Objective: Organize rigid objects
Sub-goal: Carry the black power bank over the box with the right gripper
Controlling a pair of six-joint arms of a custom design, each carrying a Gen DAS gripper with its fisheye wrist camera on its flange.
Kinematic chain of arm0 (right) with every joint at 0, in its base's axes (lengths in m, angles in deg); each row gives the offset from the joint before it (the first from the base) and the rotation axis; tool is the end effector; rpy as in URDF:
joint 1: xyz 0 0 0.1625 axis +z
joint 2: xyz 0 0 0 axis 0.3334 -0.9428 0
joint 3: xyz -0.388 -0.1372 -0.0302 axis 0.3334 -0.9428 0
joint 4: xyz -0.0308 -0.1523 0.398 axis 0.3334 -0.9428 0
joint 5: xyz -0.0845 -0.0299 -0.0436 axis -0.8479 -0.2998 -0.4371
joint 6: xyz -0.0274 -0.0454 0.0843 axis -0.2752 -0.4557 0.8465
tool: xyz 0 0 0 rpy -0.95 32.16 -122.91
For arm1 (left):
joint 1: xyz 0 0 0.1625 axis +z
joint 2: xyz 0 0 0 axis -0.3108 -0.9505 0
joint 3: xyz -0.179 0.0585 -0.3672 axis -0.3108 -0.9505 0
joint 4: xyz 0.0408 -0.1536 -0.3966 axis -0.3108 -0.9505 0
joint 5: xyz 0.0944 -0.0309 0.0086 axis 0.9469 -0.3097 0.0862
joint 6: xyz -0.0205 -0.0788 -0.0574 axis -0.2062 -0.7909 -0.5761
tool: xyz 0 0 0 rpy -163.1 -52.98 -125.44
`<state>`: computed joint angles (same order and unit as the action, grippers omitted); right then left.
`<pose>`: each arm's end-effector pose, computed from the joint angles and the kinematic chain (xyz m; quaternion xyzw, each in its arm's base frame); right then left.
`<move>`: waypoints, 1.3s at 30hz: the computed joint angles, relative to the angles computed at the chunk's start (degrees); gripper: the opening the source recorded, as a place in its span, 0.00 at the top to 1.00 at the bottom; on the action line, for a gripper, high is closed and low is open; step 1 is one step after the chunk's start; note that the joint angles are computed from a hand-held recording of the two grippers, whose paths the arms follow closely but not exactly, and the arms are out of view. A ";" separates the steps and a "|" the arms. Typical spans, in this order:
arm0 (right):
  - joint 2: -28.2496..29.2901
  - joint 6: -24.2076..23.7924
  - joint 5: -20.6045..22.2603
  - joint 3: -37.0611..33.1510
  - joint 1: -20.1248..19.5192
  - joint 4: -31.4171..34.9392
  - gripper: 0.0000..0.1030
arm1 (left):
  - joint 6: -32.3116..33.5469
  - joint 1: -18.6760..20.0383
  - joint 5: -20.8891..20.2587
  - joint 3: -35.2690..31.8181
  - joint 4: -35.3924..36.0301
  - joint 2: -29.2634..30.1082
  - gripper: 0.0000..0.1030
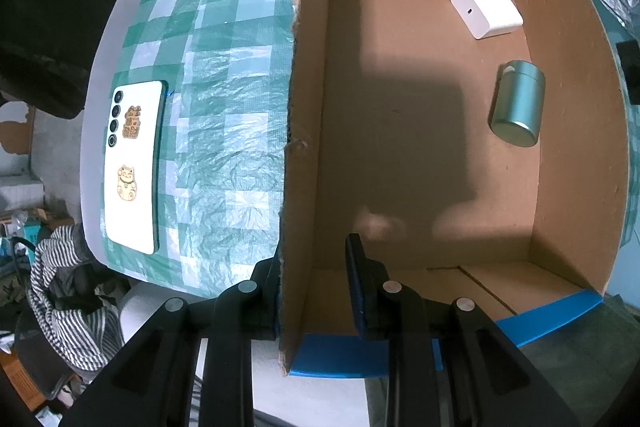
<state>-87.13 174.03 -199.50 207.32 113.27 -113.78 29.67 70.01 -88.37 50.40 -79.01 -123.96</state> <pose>0.3215 -0.2443 0.1844 -0.4738 -0.7763 0.2723 0.3142 -0.2162 -0.5890 0.2080 0.6191 0.6739 0.2587 0.3092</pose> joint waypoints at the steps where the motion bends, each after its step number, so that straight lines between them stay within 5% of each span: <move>1: 0.15 -0.34 -0.26 -0.50 0.06 0.34 0.60 | 0.04 0.00 0.04 -0.02 0.01 0.02 0.76; 22: 6.80 -22.56 -6.65 -11.96 -6.12 -0.40 0.60 | 0.52 0.42 0.07 0.74 -0.50 -0.28 0.76; 31: 9.28 -32.42 -5.49 -11.78 -10.42 -7.63 0.60 | 0.55 0.29 -0.07 0.20 -0.09 -0.04 0.76; 39: 10.68 -36.31 -3.70 -10.61 -13.03 -11.58 0.60 | 0.40 0.44 0.10 -0.18 0.16 0.23 0.76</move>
<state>-76.45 137.72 -203.21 196.71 100.24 -125.36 30.07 70.45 -88.28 50.22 -78.85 -123.73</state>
